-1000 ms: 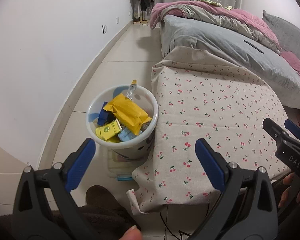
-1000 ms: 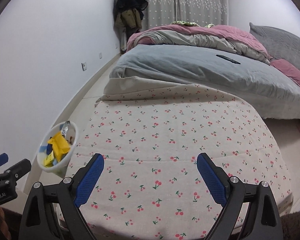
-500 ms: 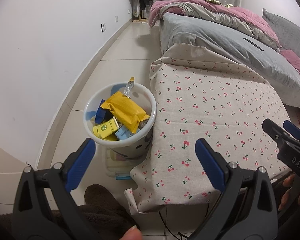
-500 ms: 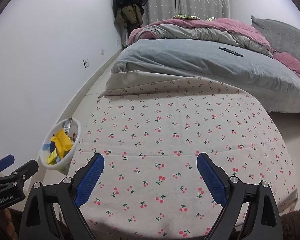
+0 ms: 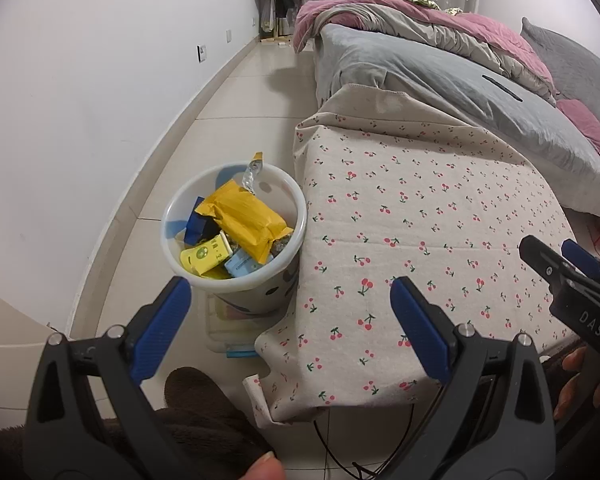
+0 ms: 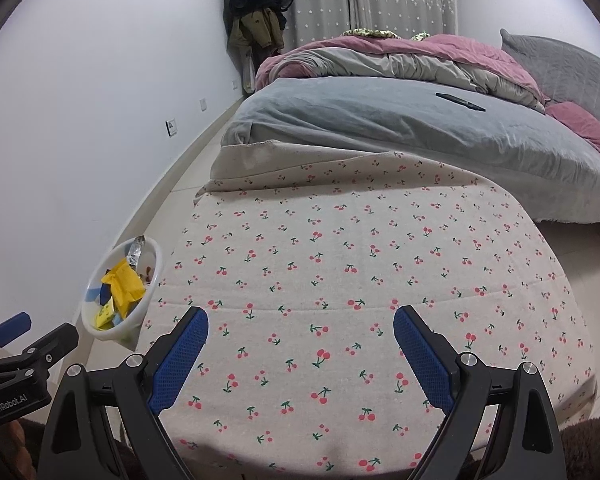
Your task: Collect trash
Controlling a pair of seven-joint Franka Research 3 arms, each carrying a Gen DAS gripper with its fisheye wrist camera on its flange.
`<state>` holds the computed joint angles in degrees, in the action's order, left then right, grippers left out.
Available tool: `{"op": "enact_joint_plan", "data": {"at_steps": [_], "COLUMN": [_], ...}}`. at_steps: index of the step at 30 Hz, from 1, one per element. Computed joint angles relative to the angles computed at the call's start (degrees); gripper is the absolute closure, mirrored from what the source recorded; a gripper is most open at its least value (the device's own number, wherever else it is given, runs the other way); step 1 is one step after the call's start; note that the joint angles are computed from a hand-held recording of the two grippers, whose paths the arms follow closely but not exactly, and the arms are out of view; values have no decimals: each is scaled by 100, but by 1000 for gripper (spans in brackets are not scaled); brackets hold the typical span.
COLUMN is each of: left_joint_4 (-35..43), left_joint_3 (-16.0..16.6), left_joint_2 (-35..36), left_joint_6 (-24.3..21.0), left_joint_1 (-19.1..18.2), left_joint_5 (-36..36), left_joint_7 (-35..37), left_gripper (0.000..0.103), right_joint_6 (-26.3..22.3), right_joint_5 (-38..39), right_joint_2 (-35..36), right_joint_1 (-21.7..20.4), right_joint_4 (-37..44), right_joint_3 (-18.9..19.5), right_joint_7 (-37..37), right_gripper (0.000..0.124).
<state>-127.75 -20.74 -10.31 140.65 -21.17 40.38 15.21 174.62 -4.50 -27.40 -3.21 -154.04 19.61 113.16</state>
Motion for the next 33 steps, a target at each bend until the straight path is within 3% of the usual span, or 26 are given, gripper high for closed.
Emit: {"op": "enact_joint_plan", "data": {"at_steps": [33], "left_joint_4": [-5], "left_joint_3": [-6], "left_joint_2": [2], "left_joint_6": [6], "left_joint_1": [-21], "left_joint_5": [0], "left_joint_7": [-52], "left_gripper": [4], "right_joint_6": [-24], "right_joint_5": [-36], "right_joint_2": [2], "right_joint_1": [0], "right_joint_4": [0], "right_joint_3": [4], "right_joint_7": [63], "right_gripper": [29]}}
